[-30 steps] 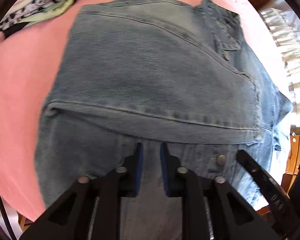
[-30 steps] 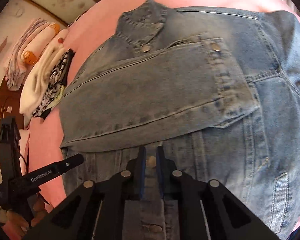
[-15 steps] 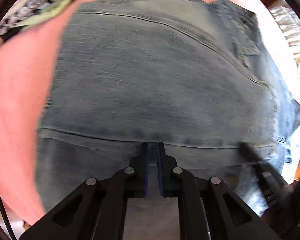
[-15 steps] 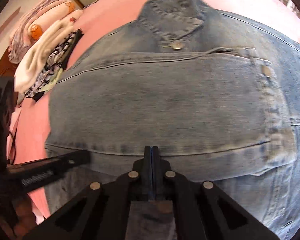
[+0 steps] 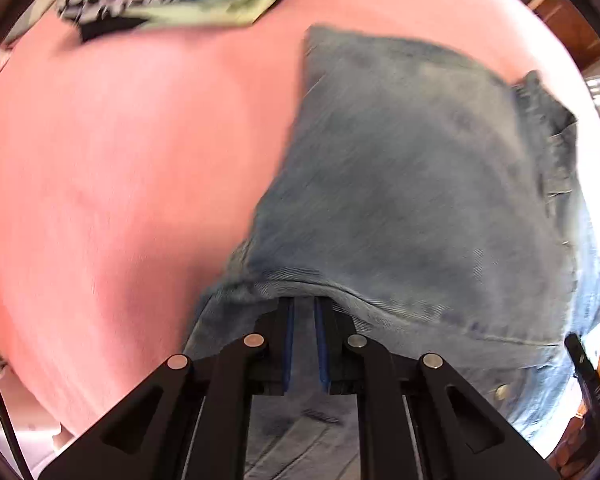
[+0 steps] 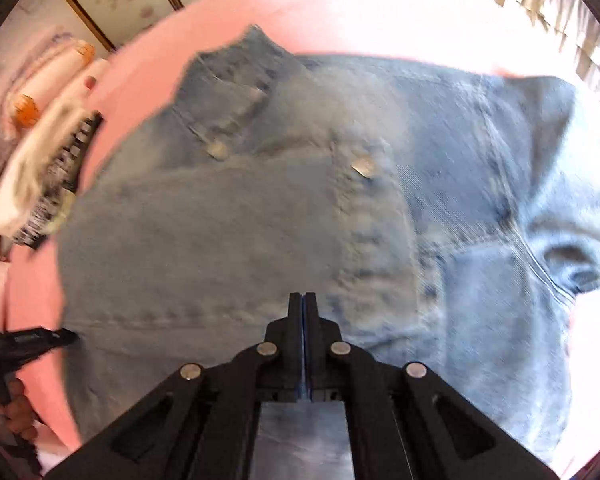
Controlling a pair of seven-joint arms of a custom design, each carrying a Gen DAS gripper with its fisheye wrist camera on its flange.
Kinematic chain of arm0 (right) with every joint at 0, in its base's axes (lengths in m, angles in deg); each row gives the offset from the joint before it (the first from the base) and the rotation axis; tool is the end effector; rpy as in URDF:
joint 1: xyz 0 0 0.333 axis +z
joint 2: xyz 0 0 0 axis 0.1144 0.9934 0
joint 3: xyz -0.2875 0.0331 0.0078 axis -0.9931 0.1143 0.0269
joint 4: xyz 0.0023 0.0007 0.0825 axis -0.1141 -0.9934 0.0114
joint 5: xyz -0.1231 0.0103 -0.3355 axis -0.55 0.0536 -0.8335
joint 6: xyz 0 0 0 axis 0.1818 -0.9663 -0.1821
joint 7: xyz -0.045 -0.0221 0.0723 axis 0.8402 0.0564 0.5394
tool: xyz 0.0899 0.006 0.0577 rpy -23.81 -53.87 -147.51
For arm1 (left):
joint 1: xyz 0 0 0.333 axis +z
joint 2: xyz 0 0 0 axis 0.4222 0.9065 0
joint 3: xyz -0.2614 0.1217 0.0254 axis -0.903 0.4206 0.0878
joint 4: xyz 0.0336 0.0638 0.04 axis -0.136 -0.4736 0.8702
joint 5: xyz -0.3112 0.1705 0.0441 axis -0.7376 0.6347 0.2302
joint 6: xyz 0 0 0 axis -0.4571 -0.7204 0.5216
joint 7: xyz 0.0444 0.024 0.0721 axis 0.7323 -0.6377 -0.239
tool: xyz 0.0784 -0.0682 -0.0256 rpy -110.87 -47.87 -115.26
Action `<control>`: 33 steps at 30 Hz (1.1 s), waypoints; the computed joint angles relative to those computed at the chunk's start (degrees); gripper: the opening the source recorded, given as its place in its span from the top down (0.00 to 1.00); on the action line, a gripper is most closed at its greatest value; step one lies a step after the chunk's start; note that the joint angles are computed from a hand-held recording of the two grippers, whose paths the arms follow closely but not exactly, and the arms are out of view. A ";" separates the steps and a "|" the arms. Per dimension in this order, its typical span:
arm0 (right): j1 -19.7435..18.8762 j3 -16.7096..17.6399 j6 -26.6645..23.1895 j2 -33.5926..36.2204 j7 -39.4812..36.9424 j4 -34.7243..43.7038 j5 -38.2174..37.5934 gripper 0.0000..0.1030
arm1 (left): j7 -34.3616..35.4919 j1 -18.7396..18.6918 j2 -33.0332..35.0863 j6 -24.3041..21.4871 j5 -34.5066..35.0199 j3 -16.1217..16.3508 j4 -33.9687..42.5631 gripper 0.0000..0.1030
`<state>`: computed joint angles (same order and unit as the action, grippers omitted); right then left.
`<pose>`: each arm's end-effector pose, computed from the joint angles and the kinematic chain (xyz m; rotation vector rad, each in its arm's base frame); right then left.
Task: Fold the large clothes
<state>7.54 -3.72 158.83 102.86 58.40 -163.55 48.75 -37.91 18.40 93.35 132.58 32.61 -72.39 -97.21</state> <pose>0.6069 -0.0128 0.4103 -2.0354 1.7579 -0.0267 0.5365 -0.1715 0.3953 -2.7810 1.4052 -0.2431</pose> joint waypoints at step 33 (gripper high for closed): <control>6.22 5.19 -6.06 9.11 -1.81 10.32 7.38 1.00 | 10.99 2.32 0.83 -9.15 -5.84 0.63 2.87 0.85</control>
<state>13.75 1.47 152.77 111.98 56.59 -153.23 56.13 -26.92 20.72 94.18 123.43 26.77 -71.77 -94.33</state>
